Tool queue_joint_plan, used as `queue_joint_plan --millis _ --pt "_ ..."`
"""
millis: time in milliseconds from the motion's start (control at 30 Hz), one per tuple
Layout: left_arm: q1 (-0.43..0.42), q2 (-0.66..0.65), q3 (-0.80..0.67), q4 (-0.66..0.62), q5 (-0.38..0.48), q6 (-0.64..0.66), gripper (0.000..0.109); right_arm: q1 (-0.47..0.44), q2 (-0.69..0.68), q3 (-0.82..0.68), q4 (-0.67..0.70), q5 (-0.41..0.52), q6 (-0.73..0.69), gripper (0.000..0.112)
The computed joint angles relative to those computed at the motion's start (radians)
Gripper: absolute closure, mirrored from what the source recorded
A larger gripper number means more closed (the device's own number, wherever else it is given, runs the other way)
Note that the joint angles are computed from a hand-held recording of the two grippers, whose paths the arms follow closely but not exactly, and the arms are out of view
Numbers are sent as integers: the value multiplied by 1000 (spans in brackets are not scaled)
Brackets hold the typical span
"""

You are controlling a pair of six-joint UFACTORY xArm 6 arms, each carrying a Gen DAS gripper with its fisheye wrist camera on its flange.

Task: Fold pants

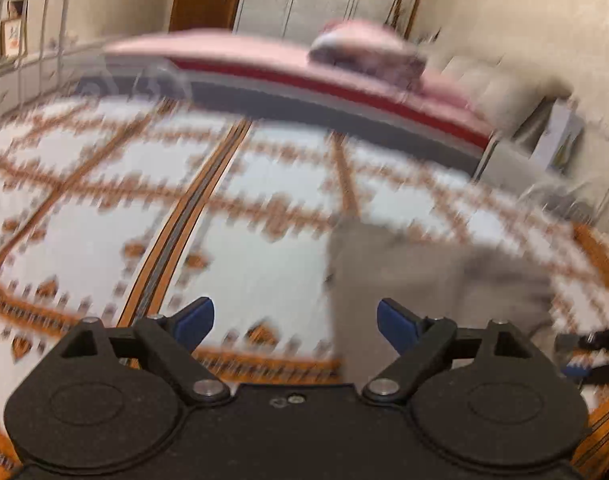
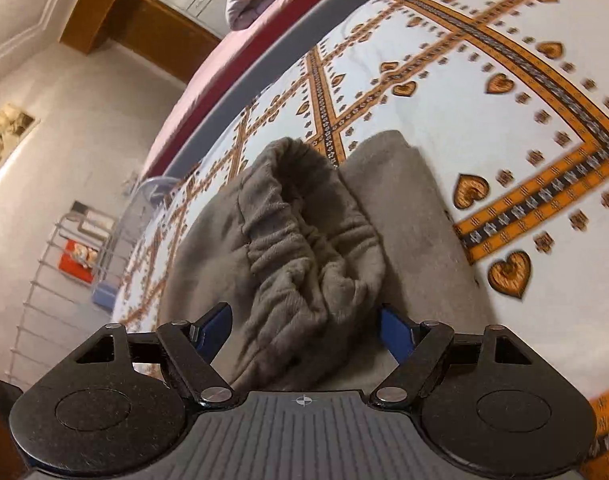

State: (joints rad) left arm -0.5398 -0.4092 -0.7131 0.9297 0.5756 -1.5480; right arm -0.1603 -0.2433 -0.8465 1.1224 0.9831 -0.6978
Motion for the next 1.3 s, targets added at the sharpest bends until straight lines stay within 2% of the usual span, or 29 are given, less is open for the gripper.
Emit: queue_joint_plan --millis 33,67,100,133,167,267,333,433,467,533,567,700,767,800,900,967,1000,1067,1133,1233,1300 --pt "1 7 1 -55 18 42 29 19 10 -10 -23 -21 -5 33" --pt "1 4 8 -90 28 62 30 37 13 -11 -38 -45 -13 44" --pt "7 -2 19 -108 24 67 30 46 16 -14 -35 -46 -36 66" --pt "11 -16 33 -109 18 60 30 59 8 -11 -34 -59 -49 71" --pt "14 -30 43 -97 16 45 29 68 -13 3 -23 -85 -77 82" --pt "23 -58 63 -79 15 25 29 20 -83 26 120 -34 -211 82" --pt "27 -61 68 -77 11 16 29 -26 -109 33 163 9 -241 83" --pt "19 -51 60 -78 11 26 29 -56 -97 49 102 -56 -174 83" --pt "21 -40 54 -75 -2 26 29 -53 -66 36 31 -77 -114 82" --pt "18 -22 40 -65 -15 20 29 -68 6 14 -44 -56 -40 80" --pt "15 -15 34 -54 -23 12 29 -89 14 10 -18 -23 -41 80" --pt "-4 32 -7 5 -45 1 29 -100 -42 33 49 -12 -137 79" --pt "-13 62 -30 -6 -60 28 29 -57 -33 32 -44 -78 -99 77" --pt "-17 71 -38 -11 -62 43 29 -45 -24 35 -78 -101 -88 72" --pt "-25 96 -63 7 -67 48 29 -66 -49 37 -24 -128 -108 68" --pt "-21 127 -90 25 -81 39 28 -64 -109 63 26 -217 -200 68" --pt "-18 151 -108 17 -90 55 28 -65 -132 70 70 -228 -269 68" --pt "-14 210 -151 -11 -103 95 28 -59 -146 62 133 -195 -388 68" --pt "-12 265 -188 -42 -122 127 28 -16 -134 50 136 -194 -458 68" --pt "-15 335 -233 -126 -112 214 24 72 -88 46 34 -256 -467 68" --pt "-7 352 -238 -145 -122 235 22 134 -16 40 -112 -371 -397 68"
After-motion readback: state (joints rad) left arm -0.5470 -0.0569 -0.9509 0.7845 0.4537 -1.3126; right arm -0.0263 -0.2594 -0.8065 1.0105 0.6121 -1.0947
